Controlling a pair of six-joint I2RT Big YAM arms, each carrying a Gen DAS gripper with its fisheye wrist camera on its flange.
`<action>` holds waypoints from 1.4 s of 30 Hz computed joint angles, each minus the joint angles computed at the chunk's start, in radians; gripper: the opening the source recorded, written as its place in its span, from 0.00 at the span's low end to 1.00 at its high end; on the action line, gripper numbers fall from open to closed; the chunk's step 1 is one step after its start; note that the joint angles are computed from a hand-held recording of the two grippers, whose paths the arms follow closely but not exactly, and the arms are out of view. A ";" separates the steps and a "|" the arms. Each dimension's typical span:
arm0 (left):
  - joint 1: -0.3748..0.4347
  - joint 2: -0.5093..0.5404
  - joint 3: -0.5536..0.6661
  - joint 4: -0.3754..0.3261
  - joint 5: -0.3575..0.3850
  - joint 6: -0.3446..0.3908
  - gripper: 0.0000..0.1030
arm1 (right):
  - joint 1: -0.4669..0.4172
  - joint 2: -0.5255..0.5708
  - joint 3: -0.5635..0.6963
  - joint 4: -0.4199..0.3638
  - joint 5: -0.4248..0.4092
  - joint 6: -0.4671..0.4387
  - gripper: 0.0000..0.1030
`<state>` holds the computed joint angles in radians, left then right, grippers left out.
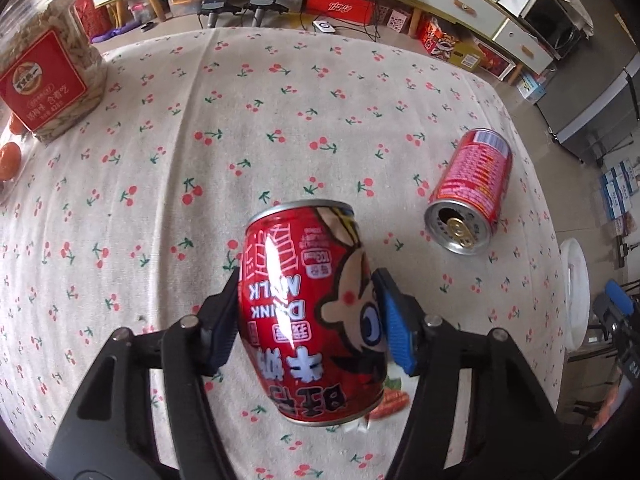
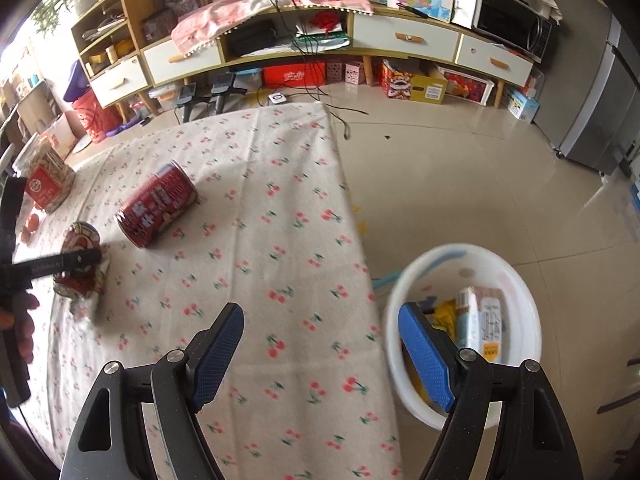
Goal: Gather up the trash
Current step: 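Lift the can with the left gripper while the right gripper grasps the other red can, then carry both cans to the bin and open the left gripper to drop its can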
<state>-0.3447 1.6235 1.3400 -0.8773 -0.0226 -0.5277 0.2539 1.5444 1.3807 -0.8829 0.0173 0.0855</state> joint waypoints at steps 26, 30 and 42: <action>0.098 -0.299 -0.193 0.074 -0.020 0.155 0.62 | 0.187 0.445 0.557 -0.232 -0.063 0.292 0.81; 0.096 -0.304 -0.207 0.072 -0.022 0.155 0.62 | 0.182 0.465 0.564 -0.236 -0.070 0.316 0.79; 0.062 -0.325 -0.230 0.068 0.006 0.141 0.62 | 0.157 0.314 0.366 -0.163 -0.221 0.283 0.55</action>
<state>-0.2825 1.2985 1.1103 -0.8094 -0.0167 -0.3864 0.4113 1.8585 1.7464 -1.0461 -0.2033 0.3682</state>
